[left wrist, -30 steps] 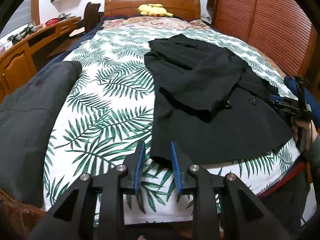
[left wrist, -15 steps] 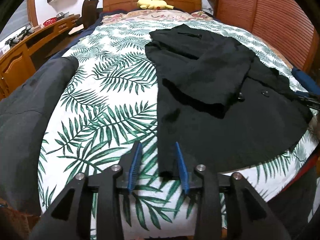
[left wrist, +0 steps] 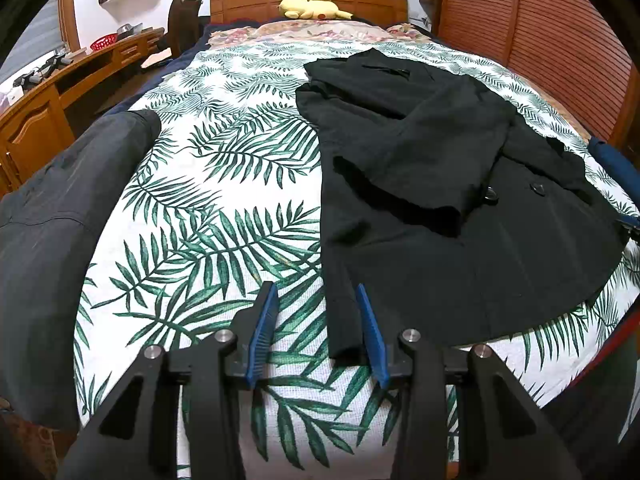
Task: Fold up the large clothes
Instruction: 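Grasp the coat hem with both tools side by side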
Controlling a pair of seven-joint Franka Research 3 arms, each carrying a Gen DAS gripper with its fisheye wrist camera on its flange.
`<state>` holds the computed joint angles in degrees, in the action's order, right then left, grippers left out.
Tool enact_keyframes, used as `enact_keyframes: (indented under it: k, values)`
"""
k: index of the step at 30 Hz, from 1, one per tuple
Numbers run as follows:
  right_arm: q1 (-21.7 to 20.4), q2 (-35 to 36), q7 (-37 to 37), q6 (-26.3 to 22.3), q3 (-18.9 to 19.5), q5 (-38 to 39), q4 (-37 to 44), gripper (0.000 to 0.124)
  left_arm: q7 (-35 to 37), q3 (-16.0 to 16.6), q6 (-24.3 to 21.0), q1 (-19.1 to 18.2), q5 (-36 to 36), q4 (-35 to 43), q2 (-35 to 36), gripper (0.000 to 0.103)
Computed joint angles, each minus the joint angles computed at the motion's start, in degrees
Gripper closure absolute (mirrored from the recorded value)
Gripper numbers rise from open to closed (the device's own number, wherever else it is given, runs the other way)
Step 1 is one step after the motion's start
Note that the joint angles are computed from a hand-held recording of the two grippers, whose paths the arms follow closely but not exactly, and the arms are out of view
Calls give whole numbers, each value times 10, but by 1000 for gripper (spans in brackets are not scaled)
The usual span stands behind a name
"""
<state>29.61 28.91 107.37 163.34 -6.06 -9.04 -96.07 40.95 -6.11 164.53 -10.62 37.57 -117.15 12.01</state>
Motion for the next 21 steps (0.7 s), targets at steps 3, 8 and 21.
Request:
enact_keyframes:
  k: [3, 8, 21]
  values:
    - [8, 0, 7, 13, -7, -7, -6, 59, 0, 0, -3, -1, -1, 0, -1, 62]
    - [-4, -1, -37, 32, 15, 6, -12, 94, -5, -5, 19, 3, -1, -23, -17, 67]
    - [-21, -4, -121, 55, 47, 89, 17, 117, 22, -9, 67, 4, -9, -39, -69, 100]
